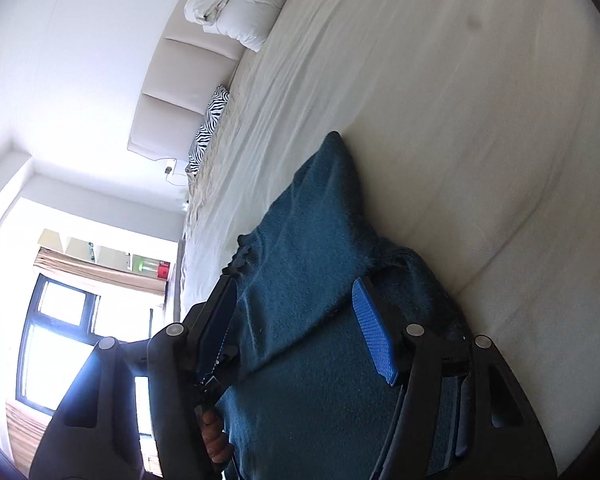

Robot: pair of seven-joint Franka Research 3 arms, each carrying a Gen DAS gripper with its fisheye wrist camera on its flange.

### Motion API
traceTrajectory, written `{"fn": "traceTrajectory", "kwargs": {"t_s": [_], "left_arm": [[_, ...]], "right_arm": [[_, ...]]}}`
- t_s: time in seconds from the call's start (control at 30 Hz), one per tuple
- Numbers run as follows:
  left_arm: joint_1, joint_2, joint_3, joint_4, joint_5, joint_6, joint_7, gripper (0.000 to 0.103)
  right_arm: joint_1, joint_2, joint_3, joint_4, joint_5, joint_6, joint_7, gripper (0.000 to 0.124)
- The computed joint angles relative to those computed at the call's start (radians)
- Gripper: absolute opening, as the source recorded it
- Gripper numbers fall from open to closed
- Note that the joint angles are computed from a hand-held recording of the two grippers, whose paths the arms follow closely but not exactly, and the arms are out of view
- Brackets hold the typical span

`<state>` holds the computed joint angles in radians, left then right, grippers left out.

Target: Fold small clothes

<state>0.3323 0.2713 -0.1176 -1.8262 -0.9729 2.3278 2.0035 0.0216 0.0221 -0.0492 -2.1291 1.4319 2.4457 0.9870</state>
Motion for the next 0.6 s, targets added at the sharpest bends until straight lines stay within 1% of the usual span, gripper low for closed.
{"fn": "traceTrajectory", "kwargs": {"t_s": [0.07,0.1,0.27,0.37,0.43,0.53,0.6], "left_arm": [[0.006,-0.002,-0.006,-0.001,-0.031,-0.008,0.024,0.040],[0.004,-0.004,-0.006,-0.001,-0.032,-0.006,0.027,0.043],[-0.006,0.002,-0.002,0.014,-0.011,0.005,0.020,0.047],[-0.007,0.010,-0.004,0.027,0.002,0.011,0.024,0.050],[-0.011,0.017,-0.007,0.035,0.018,0.021,0.027,0.050],[-0.009,0.026,-0.015,0.040,0.020,0.036,0.040,0.050],[0.000,0.028,-0.021,0.037,-0.001,0.036,0.056,0.050]], "right_arm": [[-0.001,0.037,0.001,0.066,-0.019,-0.013,-0.004,0.060],[-0.003,0.072,0.003,0.114,-0.050,-0.024,0.016,0.061],[-0.047,0.318,0.041,0.411,-0.184,-0.147,0.159,0.062],[-0.069,0.459,0.068,0.574,-0.261,-0.181,0.258,0.062],[-0.084,0.535,0.084,0.666,-0.295,-0.186,0.317,0.062],[-0.126,0.586,0.127,0.726,-0.292,-0.199,0.344,0.062],[-0.152,0.574,0.155,0.711,-0.305,-0.223,0.335,0.062]]}}
